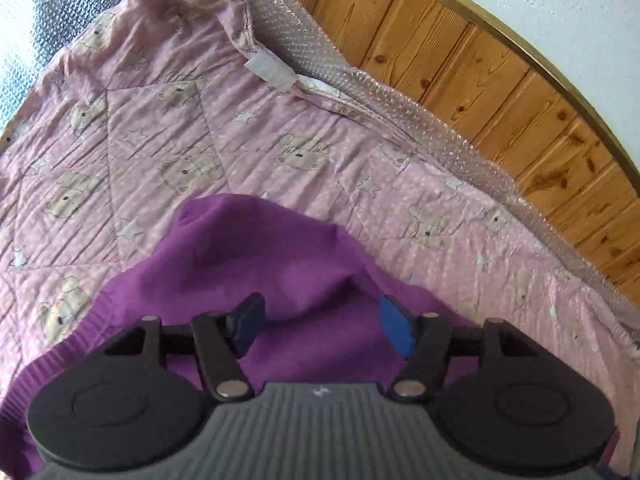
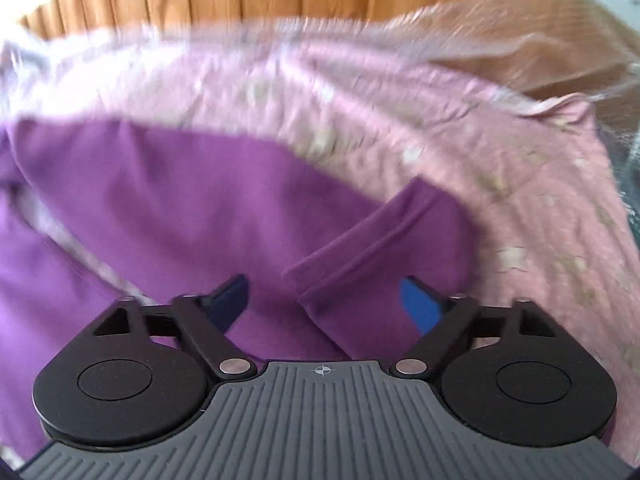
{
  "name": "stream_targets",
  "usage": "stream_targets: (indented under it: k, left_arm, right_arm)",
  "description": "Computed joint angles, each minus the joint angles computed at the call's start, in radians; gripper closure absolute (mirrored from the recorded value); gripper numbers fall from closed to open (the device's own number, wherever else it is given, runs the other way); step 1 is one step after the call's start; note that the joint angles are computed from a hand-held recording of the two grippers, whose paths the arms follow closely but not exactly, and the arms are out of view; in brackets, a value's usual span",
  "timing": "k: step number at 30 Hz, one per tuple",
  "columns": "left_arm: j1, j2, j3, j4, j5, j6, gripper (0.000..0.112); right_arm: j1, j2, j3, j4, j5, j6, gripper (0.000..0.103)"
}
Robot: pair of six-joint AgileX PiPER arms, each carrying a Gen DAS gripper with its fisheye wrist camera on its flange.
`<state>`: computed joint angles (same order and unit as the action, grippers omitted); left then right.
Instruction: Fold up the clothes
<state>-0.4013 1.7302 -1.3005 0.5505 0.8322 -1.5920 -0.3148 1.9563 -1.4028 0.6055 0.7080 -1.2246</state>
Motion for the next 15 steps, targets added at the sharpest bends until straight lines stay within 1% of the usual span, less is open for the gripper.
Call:
stream_targets:
  k: [1, 2, 3, 5, 6, 7, 8, 9, 10, 11, 12, 13, 15]
  left_arm:
    - [0.016, 0.038, -0.041, -0.013, -0.008, 0.016, 0.043]
    - [0.034, 0.078, -0.084, -0.031, -0.013, 0.043, 0.041]
    - [0.050, 0.119, -0.130, -0.050, -0.015, 0.069, 0.039]
    - [0.083, 0.220, -0.241, -0.123, 0.006, 0.157, 0.038]
    - [0.096, 0.271, -0.296, -0.157, 0.022, 0.200, 0.038]
    - [0.107, 0.323, -0.357, -0.188, 0.052, 0.242, 0.042]
    - [0.113, 0.376, -0.417, -0.210, 0.091, 0.278, 0.063]
    - [0.107, 0.388, -0.437, -0.195, 0.115, 0.274, 0.086]
    - [0.094, 0.373, -0.420, -0.157, 0.114, 0.241, 0.101]
    - [0.081, 0.355, -0.397, -0.116, 0.104, 0.207, 0.103]
    - [0.070, 0.310, -0.333, -0.074, 0.055, 0.168, 0.103]
    - [0.040, 0.225, -0.235, -0.024, 0.032, 0.089, 0.103]
    - [-0.060, 0.025, -0.057, 0.082, 0.051, -0.111, 0.103]
  right_arm:
    - [0.009, 0.010, -0.019, -0.040, 0.006, 0.051, 0.066]
    - [-0.005, 0.013, -0.046, -0.040, 0.037, 0.079, 0.074]
    - [-0.017, 0.009, -0.059, -0.039, 0.049, 0.100, 0.102]
    - [-0.043, -0.027, -0.045, -0.038, 0.020, 0.121, 0.102]
    - [-0.069, -0.043, -0.045, -0.029, 0.021, 0.125, 0.102]
    - [-0.095, -0.047, -0.056, -0.027, 0.027, 0.148, 0.102]
    - [-0.124, -0.040, -0.077, -0.020, 0.041, 0.173, 0.102]
    - [-0.151, -0.024, -0.113, -0.013, 0.066, 0.208, 0.102]
    - [-0.180, -0.001, -0.156, 0.009, 0.099, 0.241, 0.102]
    - [-0.212, 0.030, -0.211, 0.052, 0.146, 0.271, 0.102]
    - [-0.242, 0.064, -0.270, 0.092, 0.193, 0.309, 0.102]
    - [-0.270, 0.100, -0.333, 0.128, 0.239, 0.354, 0.102]
    - [-0.335, 0.133, -0.415, 0.202, 0.301, 0.433, 0.102]
